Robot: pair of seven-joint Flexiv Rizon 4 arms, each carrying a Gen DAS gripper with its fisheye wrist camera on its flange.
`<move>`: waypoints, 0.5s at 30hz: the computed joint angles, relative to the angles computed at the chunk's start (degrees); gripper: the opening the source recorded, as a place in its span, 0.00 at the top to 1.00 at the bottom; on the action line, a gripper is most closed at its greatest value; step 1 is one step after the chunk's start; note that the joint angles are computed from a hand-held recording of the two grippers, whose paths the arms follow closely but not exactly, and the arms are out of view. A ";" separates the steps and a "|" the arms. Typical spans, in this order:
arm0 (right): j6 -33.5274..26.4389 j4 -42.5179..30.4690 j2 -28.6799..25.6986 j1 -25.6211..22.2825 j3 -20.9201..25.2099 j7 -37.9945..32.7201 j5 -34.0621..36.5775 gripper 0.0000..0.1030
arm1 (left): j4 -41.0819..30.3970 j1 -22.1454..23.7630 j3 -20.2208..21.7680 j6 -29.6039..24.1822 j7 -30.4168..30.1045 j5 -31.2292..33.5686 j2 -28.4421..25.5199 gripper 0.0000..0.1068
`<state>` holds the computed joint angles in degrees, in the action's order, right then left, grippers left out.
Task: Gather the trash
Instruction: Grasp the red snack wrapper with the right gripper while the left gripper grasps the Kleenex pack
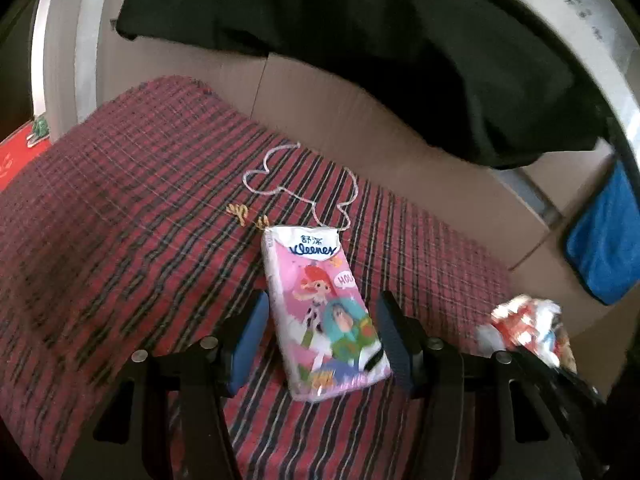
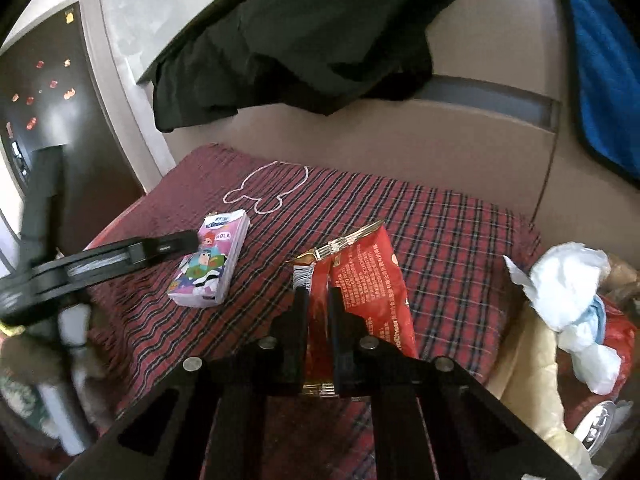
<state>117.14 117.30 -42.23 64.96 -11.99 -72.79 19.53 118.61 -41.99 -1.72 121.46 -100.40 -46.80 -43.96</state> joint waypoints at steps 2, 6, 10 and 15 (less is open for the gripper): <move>1.42 1.18 0.53 -1.52 1.56 -0.19 -0.39 0.92 | -1.87 -1.29 0.86 -2.00 0.72 -2.77 -0.97 0.47; 3.21 2.69 1.05 -3.90 4.08 -0.91 -0.46 0.92 | -3.37 -2.98 1.77 -3.59 0.41 -6.59 -2.22 0.47; 3.89 2.72 0.83 -4.75 5.43 -1.15 0.23 0.92 | -4.15 -5.05 3.10 -4.48 0.84 -10.28 -2.43 0.50; 4.64 3.04 1.15 -4.33 5.96 -1.94 1.18 0.92 | -4.11 -8.90 5.60 -5.30 3.80 -14.53 -1.81 0.64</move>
